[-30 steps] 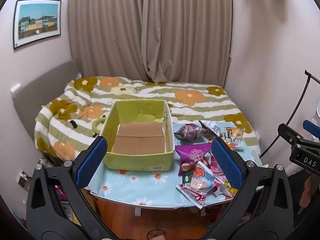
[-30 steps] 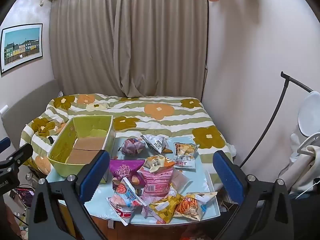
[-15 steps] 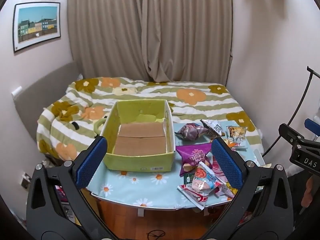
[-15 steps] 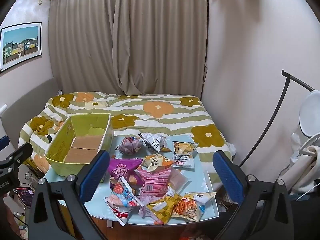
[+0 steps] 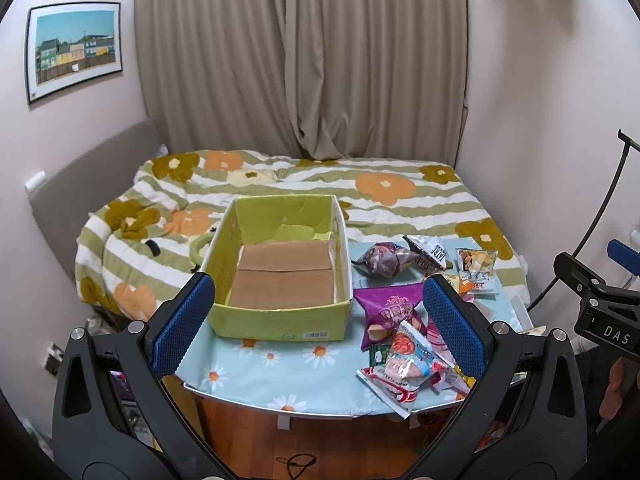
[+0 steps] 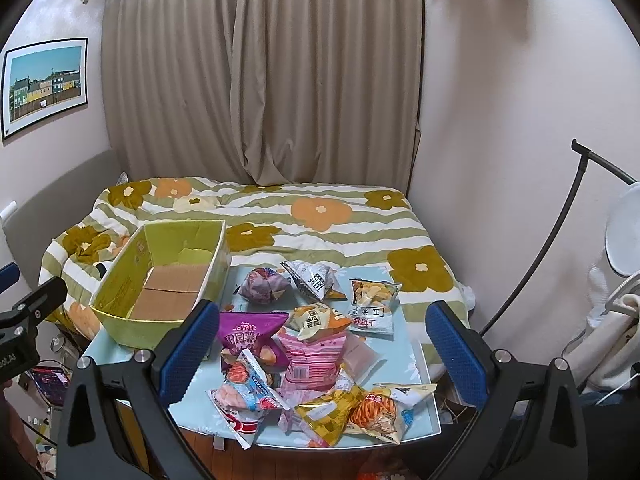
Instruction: Organize snacks
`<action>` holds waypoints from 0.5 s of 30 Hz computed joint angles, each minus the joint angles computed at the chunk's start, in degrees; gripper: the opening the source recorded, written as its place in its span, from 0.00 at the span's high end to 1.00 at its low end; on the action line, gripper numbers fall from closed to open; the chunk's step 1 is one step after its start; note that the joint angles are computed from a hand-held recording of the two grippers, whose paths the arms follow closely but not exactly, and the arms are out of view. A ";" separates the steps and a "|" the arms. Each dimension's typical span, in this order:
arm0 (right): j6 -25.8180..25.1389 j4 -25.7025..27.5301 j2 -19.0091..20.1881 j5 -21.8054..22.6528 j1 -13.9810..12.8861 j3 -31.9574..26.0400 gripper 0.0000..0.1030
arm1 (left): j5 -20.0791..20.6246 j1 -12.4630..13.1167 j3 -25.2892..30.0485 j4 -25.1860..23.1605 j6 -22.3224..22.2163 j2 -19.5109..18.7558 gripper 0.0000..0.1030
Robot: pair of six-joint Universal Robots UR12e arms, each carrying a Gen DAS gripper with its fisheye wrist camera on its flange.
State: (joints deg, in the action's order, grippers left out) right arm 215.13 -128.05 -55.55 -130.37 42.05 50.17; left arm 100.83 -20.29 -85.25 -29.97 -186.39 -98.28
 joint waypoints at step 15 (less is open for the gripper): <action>-0.08 0.53 0.14 0.23 -0.10 -0.50 0.00 | 0.10 0.06 0.14 -0.46 -0.13 -0.34 0.00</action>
State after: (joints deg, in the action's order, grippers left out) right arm 215.05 -127.52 -55.41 -130.15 41.94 49.67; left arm 100.93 -20.23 -85.10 -30.43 -186.52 -98.61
